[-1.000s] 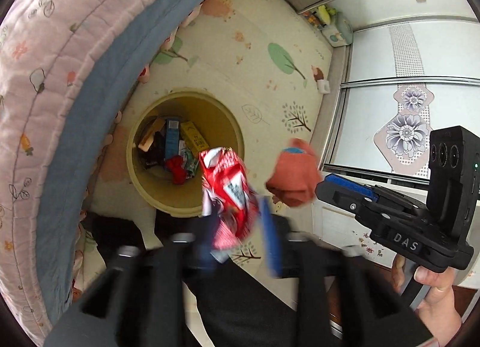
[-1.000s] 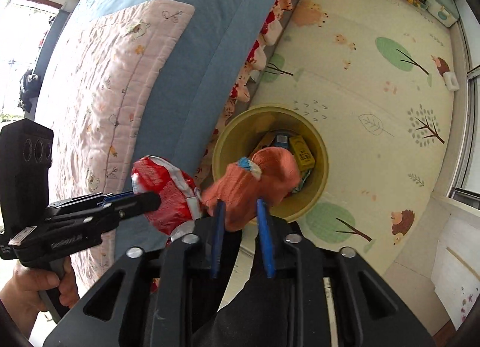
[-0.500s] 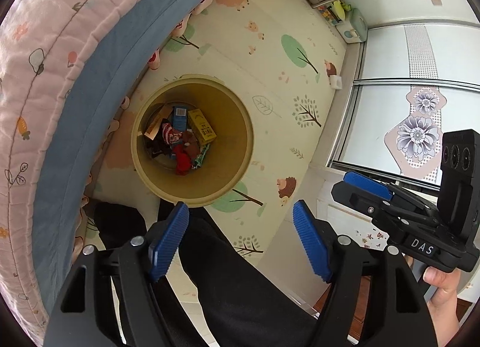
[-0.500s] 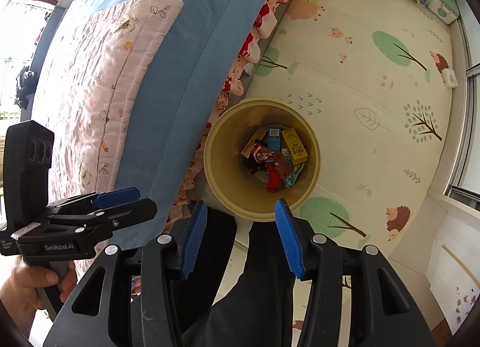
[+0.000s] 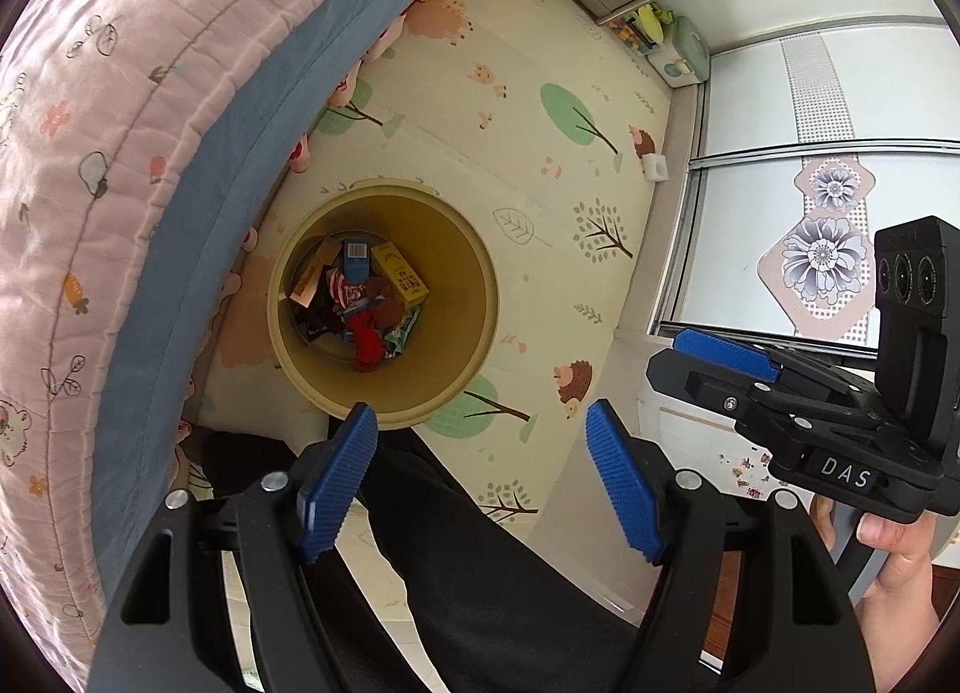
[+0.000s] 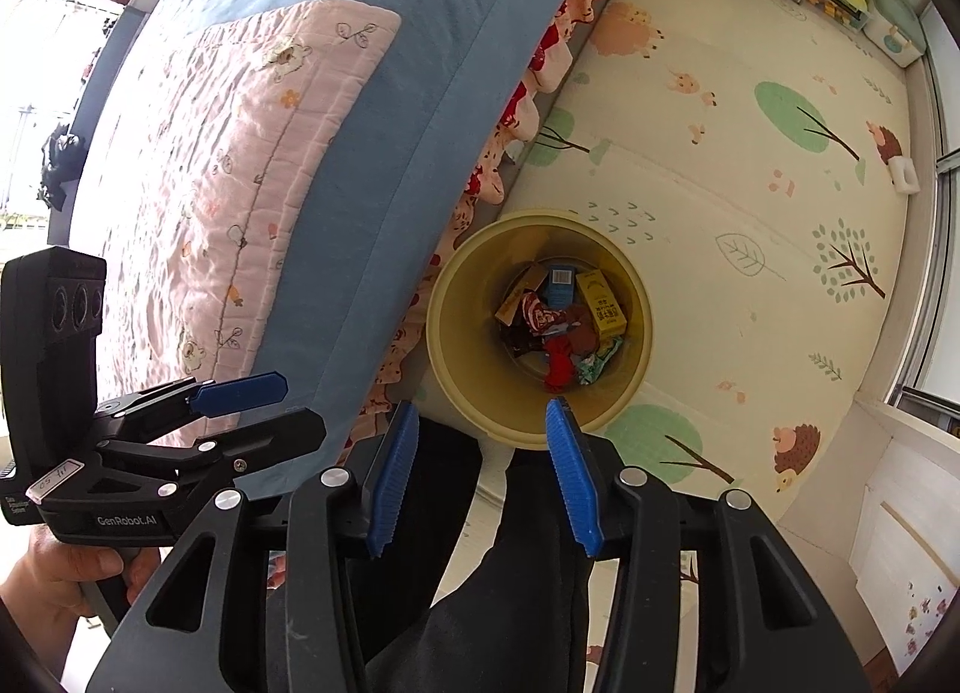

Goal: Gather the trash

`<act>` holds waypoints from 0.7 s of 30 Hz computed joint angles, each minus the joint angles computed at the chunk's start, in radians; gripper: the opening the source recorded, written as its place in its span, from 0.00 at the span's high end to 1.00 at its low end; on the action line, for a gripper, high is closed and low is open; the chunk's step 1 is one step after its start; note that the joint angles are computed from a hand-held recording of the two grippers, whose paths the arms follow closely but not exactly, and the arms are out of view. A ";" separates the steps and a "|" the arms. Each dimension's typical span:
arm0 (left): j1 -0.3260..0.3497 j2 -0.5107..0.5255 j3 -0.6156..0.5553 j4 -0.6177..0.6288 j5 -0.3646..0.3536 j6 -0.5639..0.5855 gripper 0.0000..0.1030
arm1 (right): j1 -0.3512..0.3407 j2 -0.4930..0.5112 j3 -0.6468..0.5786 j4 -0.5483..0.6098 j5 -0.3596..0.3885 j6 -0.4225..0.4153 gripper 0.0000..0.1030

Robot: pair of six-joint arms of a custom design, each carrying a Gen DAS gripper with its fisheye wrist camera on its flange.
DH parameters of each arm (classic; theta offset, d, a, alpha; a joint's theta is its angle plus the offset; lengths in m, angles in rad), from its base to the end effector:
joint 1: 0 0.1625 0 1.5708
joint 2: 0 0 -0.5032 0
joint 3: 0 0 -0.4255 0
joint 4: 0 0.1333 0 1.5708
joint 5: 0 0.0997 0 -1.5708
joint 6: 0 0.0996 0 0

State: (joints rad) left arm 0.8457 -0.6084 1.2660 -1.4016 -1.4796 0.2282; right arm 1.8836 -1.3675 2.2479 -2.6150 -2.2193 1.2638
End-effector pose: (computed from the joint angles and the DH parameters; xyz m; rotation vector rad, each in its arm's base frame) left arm -0.3870 -0.6514 0.0495 1.2602 2.3253 1.0947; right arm 0.2185 -0.4379 0.2652 -1.2954 -2.3540 0.7956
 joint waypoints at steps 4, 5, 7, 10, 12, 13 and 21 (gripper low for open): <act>0.010 -0.004 -0.036 0.004 -0.004 0.009 0.30 | 0.011 0.024 -0.053 0.025 -0.006 -0.034 0.57; 0.014 -0.005 -0.049 0.004 -0.006 0.011 0.30 | 0.012 0.033 -0.071 0.036 -0.005 -0.047 0.56; 0.022 -0.006 -0.076 0.007 -0.003 0.019 0.30 | 0.014 0.056 -0.116 0.060 -0.009 -0.078 0.56; 0.036 -0.006 -0.123 0.008 0.011 0.029 0.30 | 0.017 0.101 -0.195 0.091 -0.009 -0.142 0.57; 0.050 -0.003 -0.165 0.015 0.019 0.030 0.30 | 0.019 0.138 -0.257 0.106 -0.010 -0.192 0.57; 0.058 -0.001 -0.187 0.021 0.022 0.028 0.30 | 0.018 0.158 -0.289 0.112 -0.010 -0.217 0.57; 0.134 0.038 -0.418 0.084 0.075 0.011 0.30 | 0.007 0.351 -0.593 0.204 0.030 -0.421 0.57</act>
